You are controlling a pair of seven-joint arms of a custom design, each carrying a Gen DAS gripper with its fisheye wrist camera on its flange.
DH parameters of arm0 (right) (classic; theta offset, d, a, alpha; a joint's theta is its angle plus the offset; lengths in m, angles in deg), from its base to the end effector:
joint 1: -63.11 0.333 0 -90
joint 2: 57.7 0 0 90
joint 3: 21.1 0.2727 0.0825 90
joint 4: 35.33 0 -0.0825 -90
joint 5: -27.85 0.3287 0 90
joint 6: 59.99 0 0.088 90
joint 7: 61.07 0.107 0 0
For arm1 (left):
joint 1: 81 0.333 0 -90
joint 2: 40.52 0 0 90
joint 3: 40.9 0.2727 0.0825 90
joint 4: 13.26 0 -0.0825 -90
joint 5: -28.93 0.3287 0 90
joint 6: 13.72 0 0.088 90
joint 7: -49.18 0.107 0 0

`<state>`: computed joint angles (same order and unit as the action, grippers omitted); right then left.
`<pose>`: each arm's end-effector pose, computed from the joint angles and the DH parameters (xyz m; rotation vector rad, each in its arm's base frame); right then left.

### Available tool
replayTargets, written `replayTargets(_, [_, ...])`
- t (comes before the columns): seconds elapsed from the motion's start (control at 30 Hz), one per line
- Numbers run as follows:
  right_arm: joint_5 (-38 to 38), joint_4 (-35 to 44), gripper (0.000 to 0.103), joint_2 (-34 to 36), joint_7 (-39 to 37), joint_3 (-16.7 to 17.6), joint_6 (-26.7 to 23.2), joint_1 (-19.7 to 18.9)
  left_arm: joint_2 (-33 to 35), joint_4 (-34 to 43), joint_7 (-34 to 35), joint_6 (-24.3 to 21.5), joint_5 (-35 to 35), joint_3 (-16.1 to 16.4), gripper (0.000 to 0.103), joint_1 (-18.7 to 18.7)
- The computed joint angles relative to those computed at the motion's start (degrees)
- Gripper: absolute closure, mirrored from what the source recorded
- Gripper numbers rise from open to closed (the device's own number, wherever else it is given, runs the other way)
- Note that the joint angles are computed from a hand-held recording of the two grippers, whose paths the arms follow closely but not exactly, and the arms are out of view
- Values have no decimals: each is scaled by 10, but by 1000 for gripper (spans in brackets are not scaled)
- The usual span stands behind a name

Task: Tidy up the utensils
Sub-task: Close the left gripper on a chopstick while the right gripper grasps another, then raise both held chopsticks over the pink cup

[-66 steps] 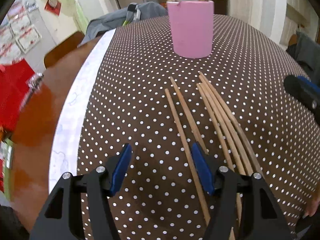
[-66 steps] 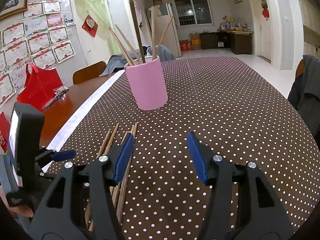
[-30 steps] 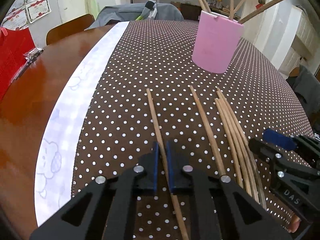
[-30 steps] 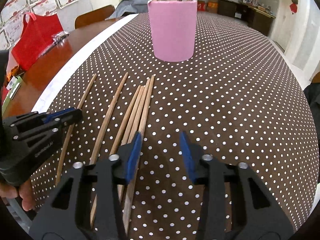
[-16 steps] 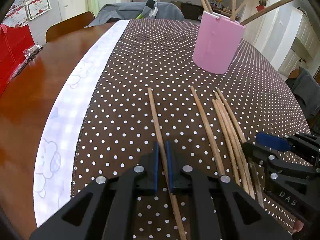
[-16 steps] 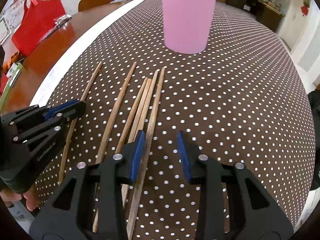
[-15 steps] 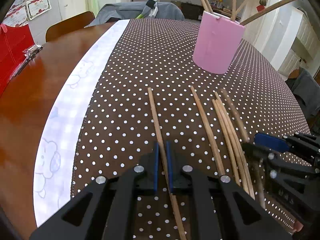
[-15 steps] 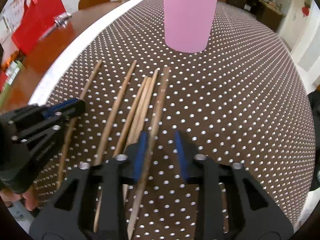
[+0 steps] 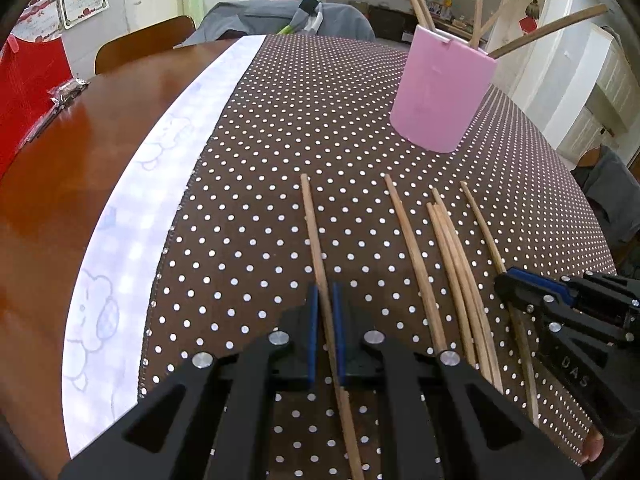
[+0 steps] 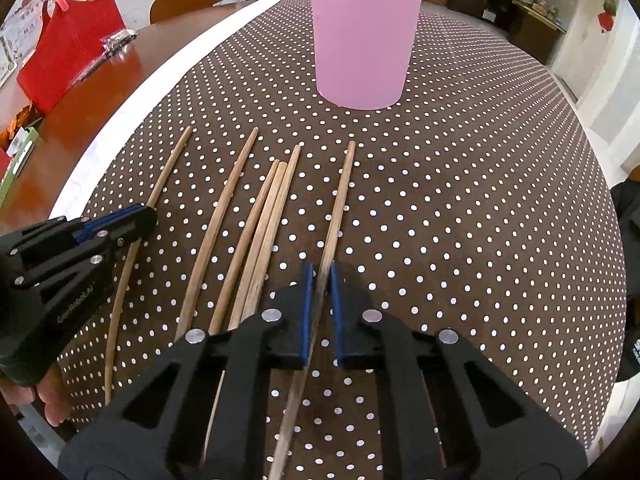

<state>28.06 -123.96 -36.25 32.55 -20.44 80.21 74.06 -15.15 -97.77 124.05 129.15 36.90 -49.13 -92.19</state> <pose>0.6304 0.1284 0.4729 -2.0241 1.7672 -0.4314 0.6279 -0.2037 0.4704 -1.8080 2.0571 -0.6861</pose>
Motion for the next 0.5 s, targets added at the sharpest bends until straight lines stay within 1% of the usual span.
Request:
replayTargets(0.1, [30,-27,96,-13,-19,7,23,-15,0,0,0,-1,-3,-1,97,1])
replayTargets(0.23, [97,-66,97,-35,-55,20,55,-41,-3,-2,-1,2,-6,0,97,3])
replayTargets(0.4, [168,-118,97,-71,-100,26,101,-60,-13,-12,9,26,-17,-6,97,8])
replayTargets(0.5, [227,-147,97,-96,-142,31,128,-73,-22,-21,34,52,-42,-21,97,18])
